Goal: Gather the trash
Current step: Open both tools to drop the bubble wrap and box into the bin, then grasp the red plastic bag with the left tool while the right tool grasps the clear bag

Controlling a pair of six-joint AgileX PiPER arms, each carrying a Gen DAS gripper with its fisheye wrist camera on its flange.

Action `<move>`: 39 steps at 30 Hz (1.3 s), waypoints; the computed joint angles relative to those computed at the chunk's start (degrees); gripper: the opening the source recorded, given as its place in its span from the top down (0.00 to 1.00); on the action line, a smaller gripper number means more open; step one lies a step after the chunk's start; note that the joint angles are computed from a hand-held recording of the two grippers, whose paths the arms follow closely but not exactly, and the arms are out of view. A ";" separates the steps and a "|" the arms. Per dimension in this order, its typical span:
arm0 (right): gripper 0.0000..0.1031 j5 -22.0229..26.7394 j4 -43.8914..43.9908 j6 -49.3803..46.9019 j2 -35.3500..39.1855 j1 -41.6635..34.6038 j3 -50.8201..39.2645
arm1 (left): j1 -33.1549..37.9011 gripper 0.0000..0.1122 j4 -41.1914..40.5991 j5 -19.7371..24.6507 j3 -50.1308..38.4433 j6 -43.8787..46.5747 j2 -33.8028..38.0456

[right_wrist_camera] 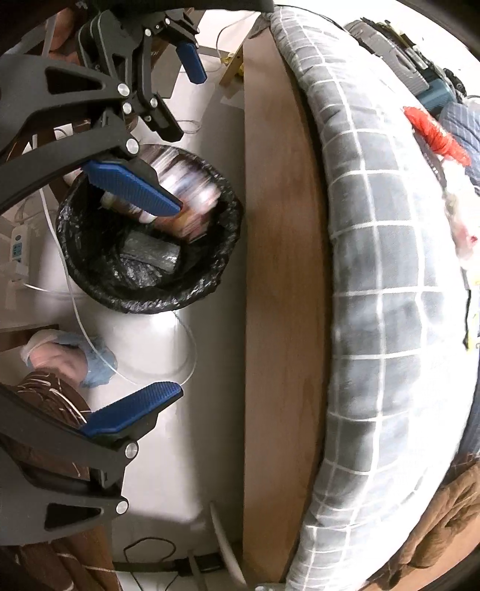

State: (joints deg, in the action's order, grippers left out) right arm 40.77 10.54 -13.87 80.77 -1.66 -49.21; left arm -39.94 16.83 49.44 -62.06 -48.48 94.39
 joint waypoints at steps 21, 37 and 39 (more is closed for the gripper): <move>0.15 4.77 -0.96 3.86 2.67 2.96 -18.24 | 10.54 0.13 1.49 8.07 -14.20 6.42 -4.21; 0.15 8.07 -0.63 3.15 21.75 5.04 -46.25 | 25.23 0.13 -3.72 11.14 -42.75 21.50 12.43; 0.15 9.18 -0.48 2.89 25.06 5.39 -51.33 | 26.80 0.13 -4.83 12.44 -48.71 23.18 16.12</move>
State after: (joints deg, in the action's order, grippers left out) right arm 49.95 10.06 -10.98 105.82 3.73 -100.54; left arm -13.14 12.01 61.87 -110.76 -25.31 110.51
